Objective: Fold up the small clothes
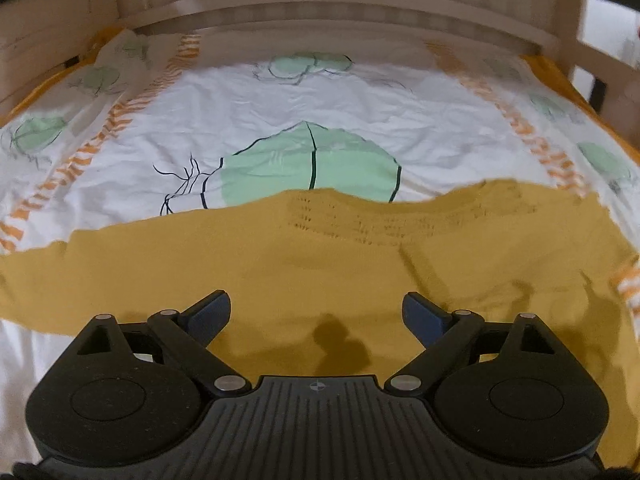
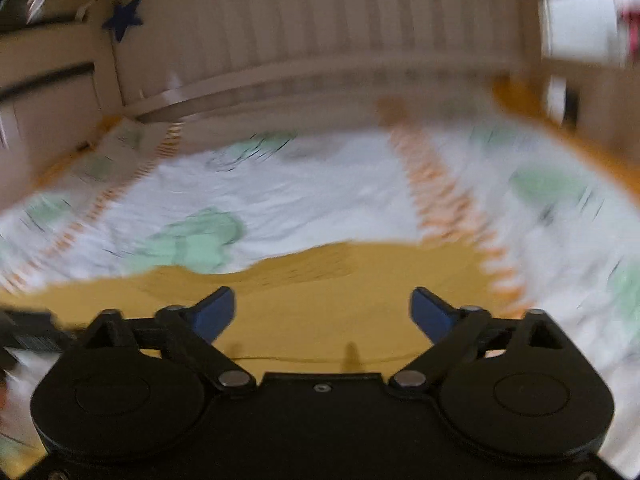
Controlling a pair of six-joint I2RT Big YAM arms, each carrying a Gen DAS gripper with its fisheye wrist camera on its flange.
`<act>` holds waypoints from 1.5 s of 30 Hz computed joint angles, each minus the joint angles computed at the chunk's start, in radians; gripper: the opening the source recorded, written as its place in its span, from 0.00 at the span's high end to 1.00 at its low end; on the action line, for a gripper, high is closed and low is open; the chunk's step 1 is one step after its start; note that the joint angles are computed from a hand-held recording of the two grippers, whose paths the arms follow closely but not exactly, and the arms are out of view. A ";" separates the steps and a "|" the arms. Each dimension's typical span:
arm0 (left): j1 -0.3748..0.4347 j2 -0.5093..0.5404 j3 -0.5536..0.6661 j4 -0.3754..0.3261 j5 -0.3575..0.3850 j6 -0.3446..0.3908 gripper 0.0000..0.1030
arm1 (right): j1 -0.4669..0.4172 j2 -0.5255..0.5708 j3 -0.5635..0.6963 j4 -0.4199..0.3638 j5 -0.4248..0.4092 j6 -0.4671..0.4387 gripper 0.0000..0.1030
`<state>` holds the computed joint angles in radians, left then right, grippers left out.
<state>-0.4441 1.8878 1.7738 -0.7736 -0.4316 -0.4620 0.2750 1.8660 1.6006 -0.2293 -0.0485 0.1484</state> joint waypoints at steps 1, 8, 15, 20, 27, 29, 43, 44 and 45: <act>-0.004 0.003 0.000 0.017 -0.012 -0.018 0.09 | -0.003 0.004 -0.011 0.029 0.007 -0.009 0.01; -0.005 0.088 0.093 0.044 0.010 -0.030 0.09 | -0.044 0.040 -0.037 0.196 -0.040 0.006 0.00; 0.006 0.144 0.113 0.092 0.110 -0.066 0.09 | -0.064 0.053 0.007 0.088 -0.101 0.074 0.00; 0.019 0.206 0.188 0.062 0.237 -0.092 0.09 | -0.066 0.065 0.020 0.048 -0.095 0.066 0.00; 0.010 0.212 0.135 0.221 0.261 -0.083 0.09 | -0.080 0.075 0.038 0.012 -0.117 0.143 0.00; 0.014 0.195 0.092 0.301 0.316 -0.101 0.10 | -0.083 0.079 0.043 0.005 -0.124 0.156 0.00; 0.013 0.144 0.105 0.260 0.190 -0.104 0.97 | -0.078 0.086 0.057 -0.035 -0.119 0.158 0.00; 0.014 0.129 0.098 0.274 0.175 -0.081 0.97 | -0.077 0.086 0.058 -0.039 -0.117 0.154 0.00; 0.015 0.117 0.095 0.283 0.153 -0.056 0.97 | -0.076 0.087 0.059 -0.043 -0.117 0.149 0.00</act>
<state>-0.4292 2.0045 1.8687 -0.4907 -0.2788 -0.5179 0.1992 1.9528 1.6593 -0.2719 -0.1658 0.2973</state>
